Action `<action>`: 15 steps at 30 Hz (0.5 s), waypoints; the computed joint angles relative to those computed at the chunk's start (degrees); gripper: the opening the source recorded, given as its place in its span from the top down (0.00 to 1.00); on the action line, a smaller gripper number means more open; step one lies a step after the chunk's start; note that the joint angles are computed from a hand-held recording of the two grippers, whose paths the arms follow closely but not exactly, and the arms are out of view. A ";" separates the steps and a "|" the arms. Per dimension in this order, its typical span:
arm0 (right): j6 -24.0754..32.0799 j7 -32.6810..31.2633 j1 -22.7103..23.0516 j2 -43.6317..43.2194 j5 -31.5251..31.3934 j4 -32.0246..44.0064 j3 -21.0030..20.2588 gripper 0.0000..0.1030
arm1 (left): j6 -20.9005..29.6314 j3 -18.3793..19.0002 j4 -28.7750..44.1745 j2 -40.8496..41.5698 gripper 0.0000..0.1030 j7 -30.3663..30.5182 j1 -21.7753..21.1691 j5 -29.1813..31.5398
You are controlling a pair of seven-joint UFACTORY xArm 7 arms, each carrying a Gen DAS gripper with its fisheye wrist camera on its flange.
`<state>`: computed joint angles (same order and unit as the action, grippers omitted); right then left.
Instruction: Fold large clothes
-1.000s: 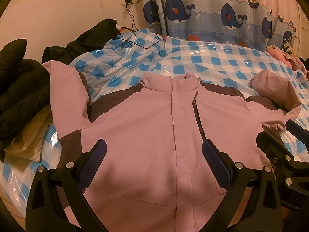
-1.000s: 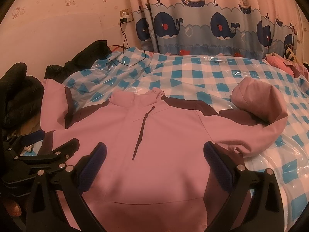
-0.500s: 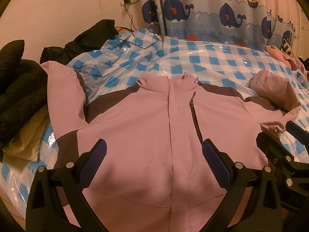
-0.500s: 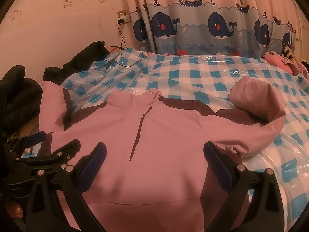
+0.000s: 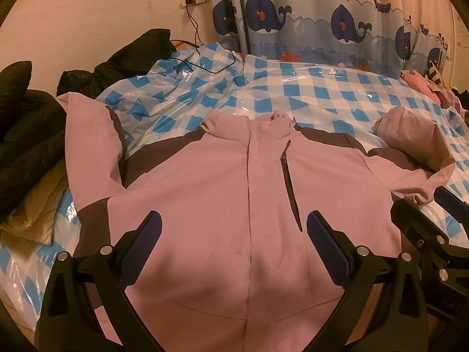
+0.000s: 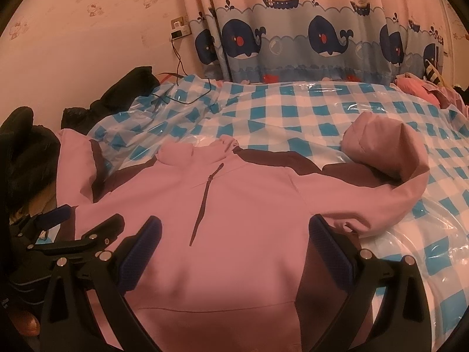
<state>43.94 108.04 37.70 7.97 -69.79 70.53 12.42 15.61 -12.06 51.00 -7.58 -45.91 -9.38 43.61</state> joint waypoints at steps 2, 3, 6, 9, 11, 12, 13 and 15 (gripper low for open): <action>-0.12 0.12 -0.08 -0.34 0.13 -0.30 -0.05 0.06 | 0.54 -0.35 0.70 0.41 0.08 -0.47 -0.20 0.21; -0.29 0.20 -0.21 -0.63 0.20 -0.61 -0.06 0.06 | 0.63 -0.21 1.39 1.05 0.08 -0.23 -0.31 0.09; -0.51 0.40 -0.48 -1.13 0.39 -1.09 0.09 0.06 | 0.78 0.15 1.46 1.08 0.08 -0.34 -0.77 0.16; -0.70 0.45 -0.78 -1.29 0.30 -1.36 0.27 0.06 | 0.73 0.46 1.47 1.08 0.08 -0.09 -0.99 -0.02; -0.88 0.48 -0.98 -1.43 0.33 -1.53 0.31 0.06 | 0.92 0.30 1.57 1.18 0.08 -0.53 -1.12 0.27; -1.23 0.63 -1.22 -1.58 0.15 -1.80 0.20 0.06 | 0.79 0.59 1.49 1.10 0.08 -0.06 -1.15 -0.09; -1.41 0.74 -1.33 -1.66 0.20 -1.92 0.25 0.06 | 0.93 0.44 1.55 1.15 0.08 -0.42 -1.20 0.13; -1.35 0.65 -1.41 -1.58 0.13 -1.84 0.38 0.06 | 0.78 0.67 1.47 1.07 0.08 0.02 -1.22 -0.23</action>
<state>42.58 108.69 36.30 6.39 -69.66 68.68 12.79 16.39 -11.38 52.48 -6.51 -45.89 -10.61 43.39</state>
